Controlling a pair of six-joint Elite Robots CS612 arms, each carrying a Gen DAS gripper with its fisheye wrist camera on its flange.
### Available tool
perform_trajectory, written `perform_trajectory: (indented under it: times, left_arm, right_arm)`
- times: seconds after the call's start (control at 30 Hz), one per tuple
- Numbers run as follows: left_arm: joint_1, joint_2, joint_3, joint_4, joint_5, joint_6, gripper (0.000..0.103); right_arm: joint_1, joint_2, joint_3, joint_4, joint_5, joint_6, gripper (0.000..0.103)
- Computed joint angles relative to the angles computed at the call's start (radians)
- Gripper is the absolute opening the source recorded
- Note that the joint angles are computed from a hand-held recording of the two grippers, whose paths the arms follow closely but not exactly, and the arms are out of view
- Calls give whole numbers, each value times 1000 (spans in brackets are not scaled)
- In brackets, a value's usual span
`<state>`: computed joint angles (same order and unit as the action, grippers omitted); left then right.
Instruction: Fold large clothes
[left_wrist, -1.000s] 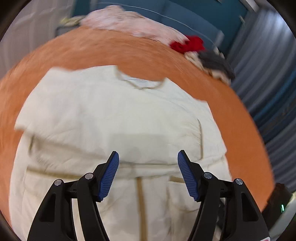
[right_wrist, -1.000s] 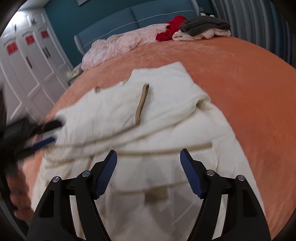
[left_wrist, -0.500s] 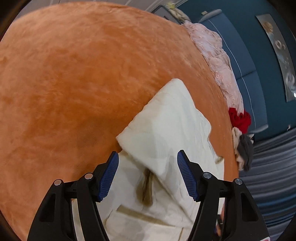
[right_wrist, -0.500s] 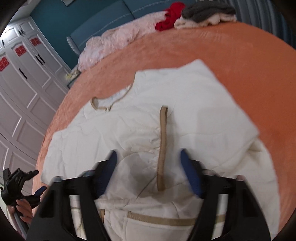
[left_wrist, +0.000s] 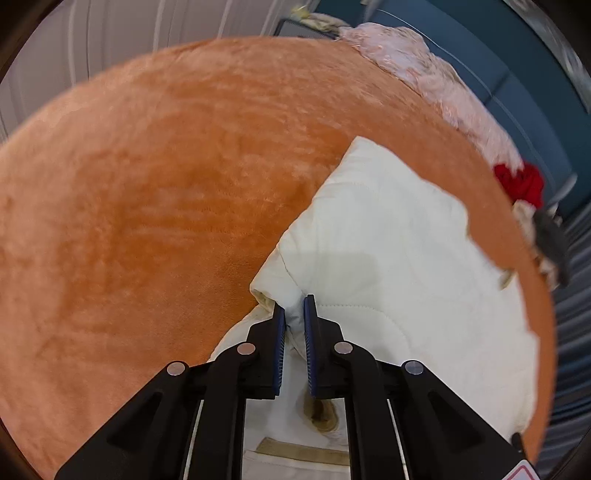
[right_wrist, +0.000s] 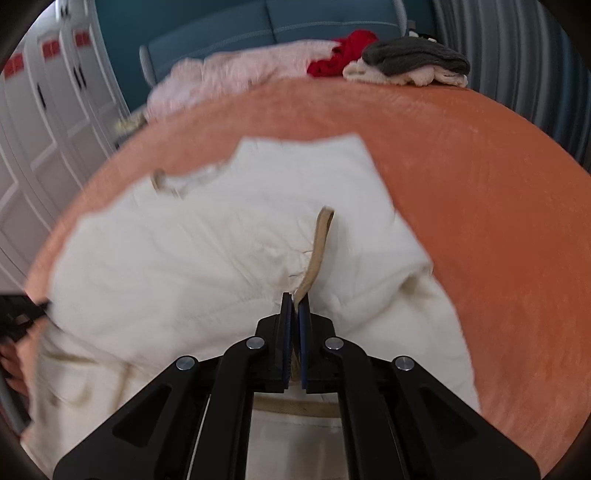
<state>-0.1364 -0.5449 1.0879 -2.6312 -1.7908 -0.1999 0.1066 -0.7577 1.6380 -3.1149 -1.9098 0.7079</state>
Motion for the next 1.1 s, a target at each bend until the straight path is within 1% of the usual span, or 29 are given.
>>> perform_trajectory:
  times: [0.1,0.17,0.27,0.33,0.43,0.57,0.77,0.8,0.87,0.9,0.93,0.97,1.0,1.07,1.1]
  left_arm:
    - [-14,-5,33,-61,74,65,8]
    - [-21,0,40,-92,106,96,8]
    - [-32,3,69,-167,156,148,8]
    - [-41,3,89,-216,190,172,8]
    - [-51,7,102,-265,231,195,9]
    - [-58,11,113,-305,261,213,9]
    - [-58,9,116,-316,265,208,13]
    - [-56,5,117,-310,260,202,16]
    - [-49,-7,119,-289,242,199,23]
    - [-43,-16,122,-278,226,198,29]
    - [-33,-26,123,-261,189,195,30]
    - [-21,-33,119,-240,143,191,30]
    - [-15,-36,113,-227,125,189,30]
    - [-8,-39,90,-204,118,188,30]
    - [-7,-36,73,-195,118,189,30]
  right_arm:
    - [1,12,-10,22,-4,-2,2]
    - [2,18,-13,33,-5,-7,2]
    - [0,29,-20,25,-5,-12,3]
    - [2,33,-18,14,-8,-11,3]
    - [1,37,-16,-2,-5,-9,3]
    - [-2,39,-9,-29,9,-1,3]
    - [-4,34,-1,-45,18,5,5]
    - [-5,29,3,-46,21,11,7]
    - [-4,7,18,-26,18,29,21]
    - [0,-7,30,-21,-3,37,35]
    - [4,-19,45,-36,-23,39,42]
    - [6,-28,57,-53,-36,35,42]
    - [7,-36,65,-62,-44,31,42]
    - [4,-48,68,-71,-42,26,42]
    - [-1,-52,62,-79,-26,25,42]
